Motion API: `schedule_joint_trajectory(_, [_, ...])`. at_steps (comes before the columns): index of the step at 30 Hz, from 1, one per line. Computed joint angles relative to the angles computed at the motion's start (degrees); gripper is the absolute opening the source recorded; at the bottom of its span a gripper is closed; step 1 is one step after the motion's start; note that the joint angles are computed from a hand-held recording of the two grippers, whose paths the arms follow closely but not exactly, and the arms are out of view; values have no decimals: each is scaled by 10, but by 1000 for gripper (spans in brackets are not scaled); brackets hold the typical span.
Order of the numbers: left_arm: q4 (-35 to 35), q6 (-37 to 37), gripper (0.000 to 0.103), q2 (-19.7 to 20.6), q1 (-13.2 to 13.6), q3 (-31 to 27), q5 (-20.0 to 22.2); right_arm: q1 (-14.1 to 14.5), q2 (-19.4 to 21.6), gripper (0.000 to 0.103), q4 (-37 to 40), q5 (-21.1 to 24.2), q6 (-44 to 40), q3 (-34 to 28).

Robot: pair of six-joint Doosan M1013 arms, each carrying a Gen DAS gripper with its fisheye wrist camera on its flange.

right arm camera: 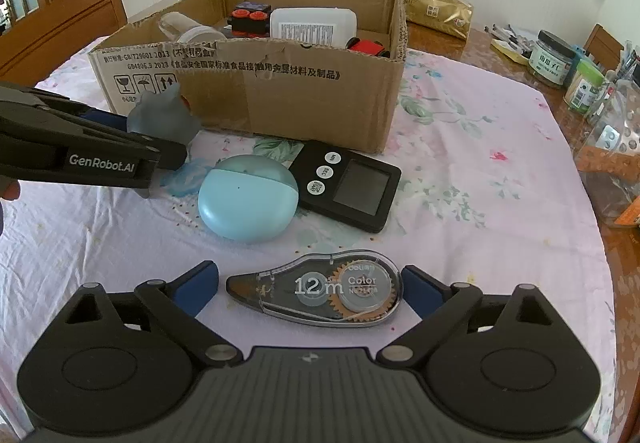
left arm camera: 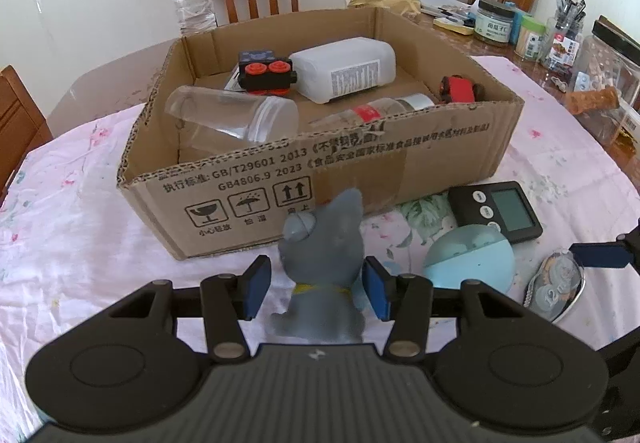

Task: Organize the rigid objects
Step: 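Grasp the correction tape with right gripper while left grasps the grey cat figurine, then drop the tape into the box with right gripper while left drops the cat there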

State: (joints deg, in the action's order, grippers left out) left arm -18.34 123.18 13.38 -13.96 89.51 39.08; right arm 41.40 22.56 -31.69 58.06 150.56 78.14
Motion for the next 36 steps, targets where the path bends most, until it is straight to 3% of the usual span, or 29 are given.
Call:
schedule_joint_trajectory(5, [6, -3, 47, 0, -4, 0, -6, 0, -3, 93, -5, -4, 0, 4])
schedule_joint_trajectory(15, [10, -8, 42, 0, -4, -7, 8, -2, -8, 93, 1, -13, -4, 10])
schedule_joint_trajectory(36, [-56, 89, 41, 1, 29, -49, 113, -12, -25, 93, 45, -6, -76, -7])
